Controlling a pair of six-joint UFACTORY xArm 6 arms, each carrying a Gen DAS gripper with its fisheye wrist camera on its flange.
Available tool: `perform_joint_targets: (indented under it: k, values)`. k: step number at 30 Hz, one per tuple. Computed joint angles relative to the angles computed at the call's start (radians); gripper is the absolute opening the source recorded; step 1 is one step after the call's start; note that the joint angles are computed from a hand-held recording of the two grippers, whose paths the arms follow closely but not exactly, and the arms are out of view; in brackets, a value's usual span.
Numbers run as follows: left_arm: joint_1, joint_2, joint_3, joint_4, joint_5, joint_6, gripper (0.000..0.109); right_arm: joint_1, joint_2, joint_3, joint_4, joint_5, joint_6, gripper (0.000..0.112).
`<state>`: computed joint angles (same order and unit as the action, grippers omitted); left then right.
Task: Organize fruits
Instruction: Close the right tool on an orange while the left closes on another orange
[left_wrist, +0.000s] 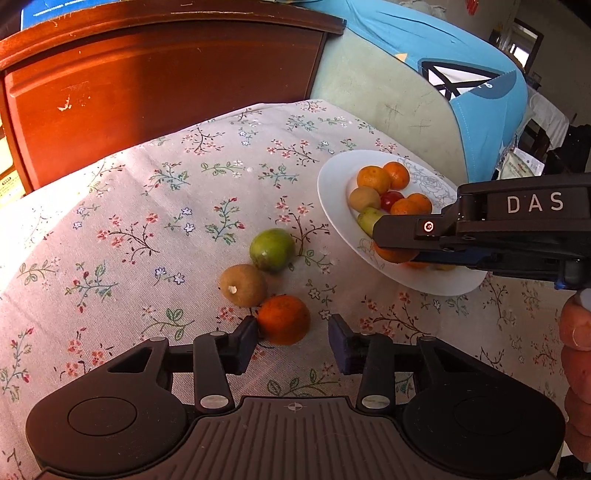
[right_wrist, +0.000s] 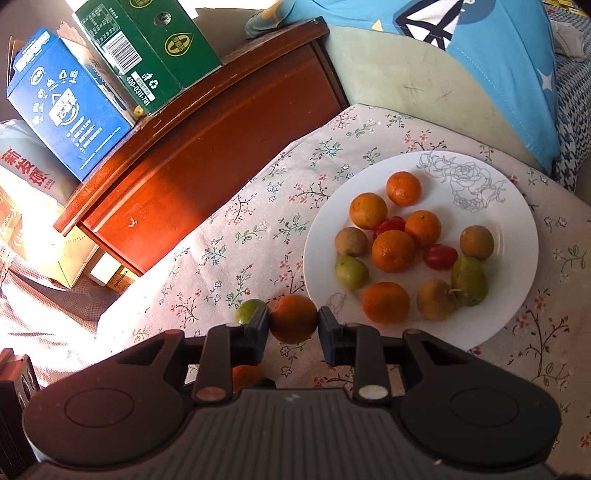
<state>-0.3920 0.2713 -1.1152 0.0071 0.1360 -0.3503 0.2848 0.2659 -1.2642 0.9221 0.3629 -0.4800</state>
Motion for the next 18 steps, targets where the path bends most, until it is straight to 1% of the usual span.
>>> perform_joint_targets:
  k: [2,7,10,13,16,18]
  values:
    - [0.006,0.002,-0.002,0.059,-0.002,-0.06,0.038,-0.004,-0.006,0.007,0.004,0.0,-0.005,0.029]
    - [0.007,0.004,-0.007,0.093,0.001,-0.085,0.037,-0.012,-0.014,0.015,0.003,0.001,0.004,0.029]
    - [0.006,0.005,-0.008,0.087,0.0,-0.082,0.037,-0.013,-0.018,0.02,-0.017,-0.005,0.022,0.029]
    - [0.006,0.007,-0.007,0.076,-0.009,-0.065,0.028,-0.016,-0.017,0.019,-0.027,-0.004,0.036,0.029]
    - [0.003,0.005,-0.003,0.054,-0.015,-0.048,0.028,-0.022,-0.018,0.017,-0.041,-0.002,0.047,0.029]
    - [0.002,0.001,0.0,0.062,-0.018,-0.051,0.028,-0.025,-0.022,0.019,-0.038,-0.003,0.044,0.029]
